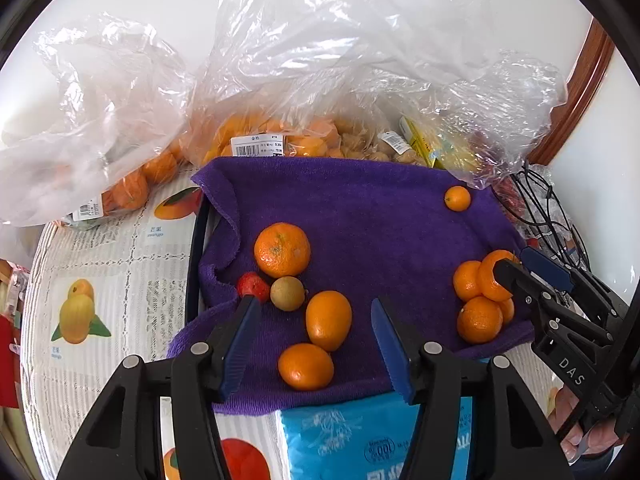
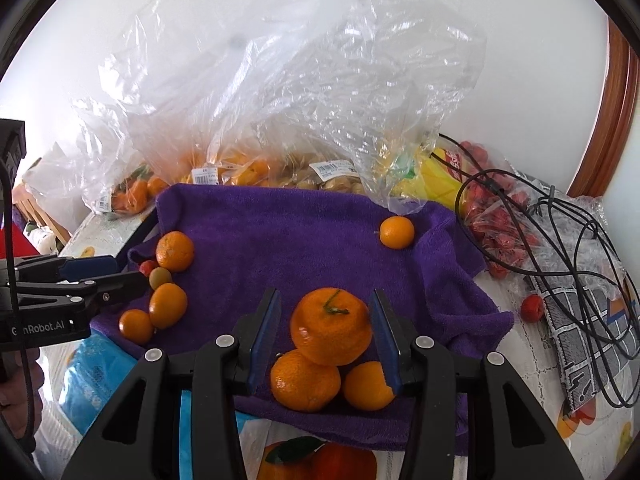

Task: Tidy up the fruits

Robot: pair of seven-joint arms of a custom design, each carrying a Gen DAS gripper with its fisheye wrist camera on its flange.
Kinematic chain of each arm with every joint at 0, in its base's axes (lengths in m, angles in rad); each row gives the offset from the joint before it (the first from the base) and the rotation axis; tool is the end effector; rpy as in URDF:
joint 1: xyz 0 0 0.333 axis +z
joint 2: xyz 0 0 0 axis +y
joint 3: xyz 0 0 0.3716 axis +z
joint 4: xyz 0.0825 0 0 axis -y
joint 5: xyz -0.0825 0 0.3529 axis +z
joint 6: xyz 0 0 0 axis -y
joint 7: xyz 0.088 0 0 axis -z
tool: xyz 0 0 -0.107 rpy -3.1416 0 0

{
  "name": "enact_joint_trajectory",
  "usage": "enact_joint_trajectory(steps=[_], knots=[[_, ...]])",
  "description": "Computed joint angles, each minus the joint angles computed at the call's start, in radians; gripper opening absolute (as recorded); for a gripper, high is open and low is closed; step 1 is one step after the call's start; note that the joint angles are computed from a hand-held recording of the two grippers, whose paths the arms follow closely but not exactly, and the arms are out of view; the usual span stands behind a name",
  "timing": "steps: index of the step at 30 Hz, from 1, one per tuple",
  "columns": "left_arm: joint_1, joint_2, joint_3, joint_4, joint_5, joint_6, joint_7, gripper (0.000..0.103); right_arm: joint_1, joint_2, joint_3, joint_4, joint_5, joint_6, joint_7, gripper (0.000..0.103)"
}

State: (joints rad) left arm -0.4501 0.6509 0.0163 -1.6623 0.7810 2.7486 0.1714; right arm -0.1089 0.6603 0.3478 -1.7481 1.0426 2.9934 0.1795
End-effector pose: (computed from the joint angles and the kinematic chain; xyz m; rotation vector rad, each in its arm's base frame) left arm 0.6436 -0.3320 0.3321 -2.1494 1.5942 -0.6335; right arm 0.6971 0.0602 0.3126 -2.0763 1.2409 -0.4108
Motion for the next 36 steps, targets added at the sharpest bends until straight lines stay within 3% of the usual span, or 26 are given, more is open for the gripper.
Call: enact_joint_trajectory(steps=[5,9,16,19,22,30,34,36], knots=[[-0.041,-0.051,0.024,-0.042,0.058,-0.024,-0.069,0.068,-0.033,-0.050,0.038,-0.048,0.063,0.021,-0.062,0.050],[-0.057,-0.092,0.015,-0.078,0.114,-0.048,-0.134,0.072,-0.072,-0.109,0.086,-0.097,0.209,0.053,-0.207,0.057],[-0.087,-0.169,-0.029,-0.136,0.226,-0.125,-0.256,0.075,-0.084,-0.238,0.073,-0.191,0.430,0.028,-0.386,0.057],[-0.090,-0.199,-0.066,-0.155,0.254,-0.171,-0.287,0.078,-0.085,-0.306,0.051,-0.239,0.518,-0.001,-0.453,0.059],[-0.094,-0.221,-0.100,-0.170,0.268,-0.209,-0.312,0.083,-0.086,-0.376,0.012,-0.305,0.522,-0.066,-0.428,0.069],[-0.126,-0.273,-0.163,-0.204,0.332,-0.304,-0.400,0.087,-0.044,-0.498,-0.109,-0.434,0.465,-0.155,-0.328,0.071],[-0.144,-0.287,-0.188,-0.208,0.351,-0.357,-0.427,0.088,-0.008,-0.530,-0.167,-0.464,0.469,-0.146,-0.317,0.071],[-0.151,-0.292,-0.198,-0.209,0.354,-0.381,-0.434,0.088,0.012,-0.540,-0.193,-0.473,0.491,-0.132,-0.331,0.083]])
